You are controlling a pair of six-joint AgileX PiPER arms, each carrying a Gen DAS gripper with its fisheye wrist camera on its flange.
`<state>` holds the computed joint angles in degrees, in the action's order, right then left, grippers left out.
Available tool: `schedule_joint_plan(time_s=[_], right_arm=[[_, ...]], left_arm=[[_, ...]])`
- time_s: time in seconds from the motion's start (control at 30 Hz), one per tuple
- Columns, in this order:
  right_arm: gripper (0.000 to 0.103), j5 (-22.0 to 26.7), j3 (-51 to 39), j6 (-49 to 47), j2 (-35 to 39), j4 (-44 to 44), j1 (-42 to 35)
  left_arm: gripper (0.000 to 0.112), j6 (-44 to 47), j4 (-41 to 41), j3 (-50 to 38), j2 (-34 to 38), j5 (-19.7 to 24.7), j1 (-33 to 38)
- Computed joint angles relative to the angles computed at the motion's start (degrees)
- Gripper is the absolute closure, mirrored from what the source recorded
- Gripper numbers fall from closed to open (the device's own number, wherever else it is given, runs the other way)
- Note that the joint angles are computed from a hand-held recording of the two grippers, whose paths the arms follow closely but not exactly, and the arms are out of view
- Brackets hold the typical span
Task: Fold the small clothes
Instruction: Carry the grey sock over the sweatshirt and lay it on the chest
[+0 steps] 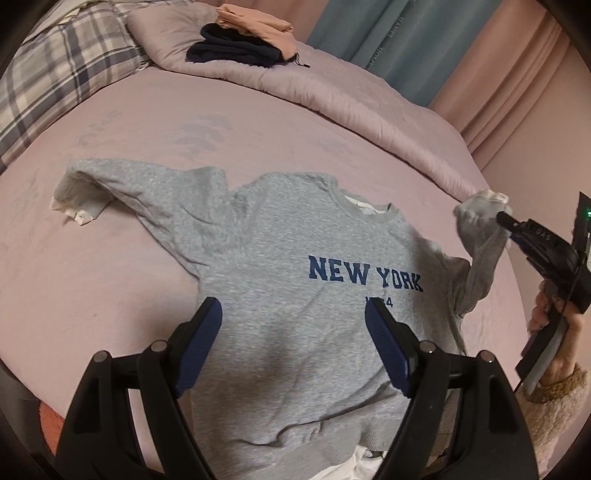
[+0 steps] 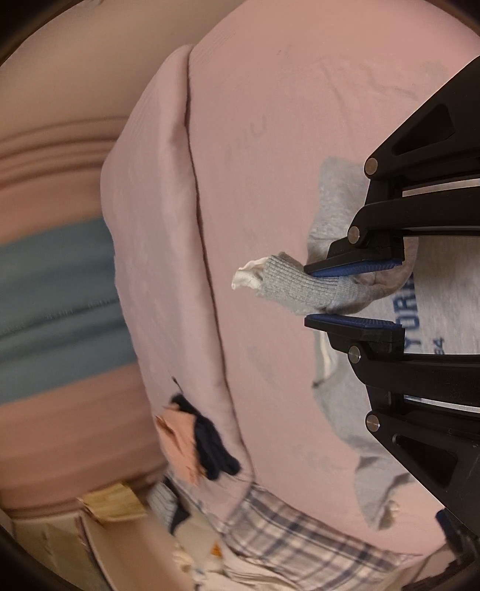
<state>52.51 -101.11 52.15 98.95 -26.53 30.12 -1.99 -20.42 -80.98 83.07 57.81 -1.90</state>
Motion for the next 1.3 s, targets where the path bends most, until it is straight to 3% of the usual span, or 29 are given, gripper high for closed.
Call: schedule_joint_plan(time_s=[0.07,0.23,0.87,1.3], right_arm=[[0.090,0.0,-2.1,-2.1,1.9,1.7,0.9],[0.090,3.1,-6.0,-3.2,5.7,1.2,3.9],[0.090,4.5,-14.2,-10.0,16.0,12.3,7.8],[0.090,9.8,-22.3,-13.8,24.9,16.3,10.1]], left_arm=[[0.032,0.7,-0.4,0.7,-0.6,-0.2,1.1],[0.032,2.1,-2.6,1.7,-0.4,0.3,3.3],[0.032,4.3,-4.3,3.0,0.4,0.2,6.2],[0.032,4.9,-4.7,2.9,1.1,0.5,7.0]])
